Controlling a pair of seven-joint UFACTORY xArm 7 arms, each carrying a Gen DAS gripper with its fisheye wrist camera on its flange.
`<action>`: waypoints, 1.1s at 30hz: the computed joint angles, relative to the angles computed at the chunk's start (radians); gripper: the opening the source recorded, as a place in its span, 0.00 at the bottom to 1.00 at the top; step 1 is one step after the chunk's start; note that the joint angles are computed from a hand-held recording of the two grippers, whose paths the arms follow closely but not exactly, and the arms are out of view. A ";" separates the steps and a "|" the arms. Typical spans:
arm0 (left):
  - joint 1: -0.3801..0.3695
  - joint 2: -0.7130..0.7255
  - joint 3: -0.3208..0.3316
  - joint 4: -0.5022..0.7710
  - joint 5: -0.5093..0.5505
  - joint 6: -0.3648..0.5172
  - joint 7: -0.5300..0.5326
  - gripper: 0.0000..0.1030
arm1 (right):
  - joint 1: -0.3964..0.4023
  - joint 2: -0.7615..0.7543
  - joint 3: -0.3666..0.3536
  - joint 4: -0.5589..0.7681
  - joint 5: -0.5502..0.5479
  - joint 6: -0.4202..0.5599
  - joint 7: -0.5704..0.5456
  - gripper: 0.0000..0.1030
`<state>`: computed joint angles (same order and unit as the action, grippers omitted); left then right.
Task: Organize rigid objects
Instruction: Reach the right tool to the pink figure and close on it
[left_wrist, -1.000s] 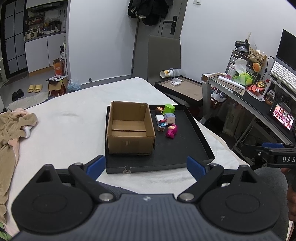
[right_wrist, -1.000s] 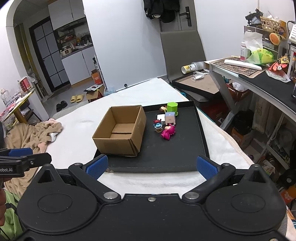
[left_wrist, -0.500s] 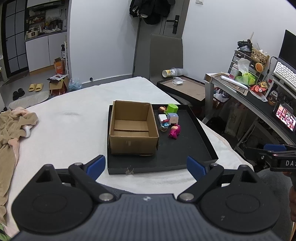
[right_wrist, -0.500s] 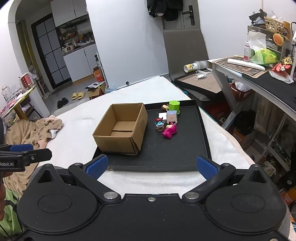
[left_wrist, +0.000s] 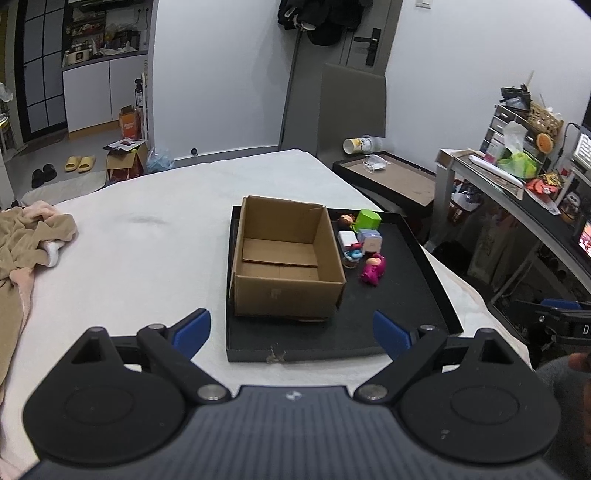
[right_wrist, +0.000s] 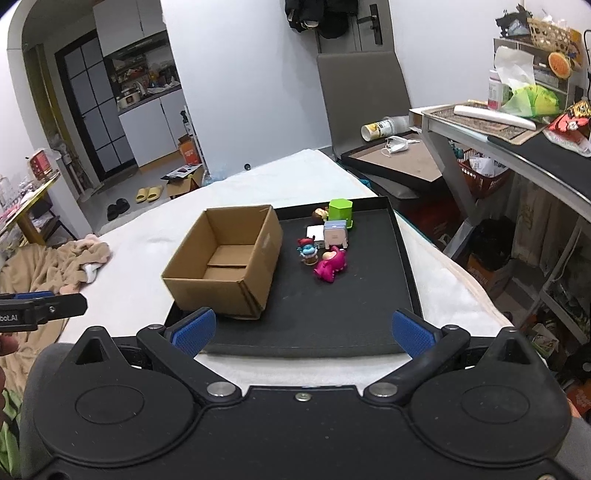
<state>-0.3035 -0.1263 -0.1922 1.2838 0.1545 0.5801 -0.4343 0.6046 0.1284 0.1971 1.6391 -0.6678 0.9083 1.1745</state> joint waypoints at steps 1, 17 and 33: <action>0.002 0.016 0.002 0.011 -0.001 -0.002 0.002 0.90 | -0.006 0.004 -0.004 -0.003 0.006 -0.014 0.002 1.00; -0.019 0.220 0.044 0.198 0.009 0.048 0.020 0.84 | -0.057 0.121 -0.074 0.075 0.122 -0.085 -0.097 0.94; -0.029 0.440 0.092 0.442 -0.035 0.166 0.025 0.49 | -0.084 0.351 -0.138 0.343 0.313 -0.006 -0.216 0.93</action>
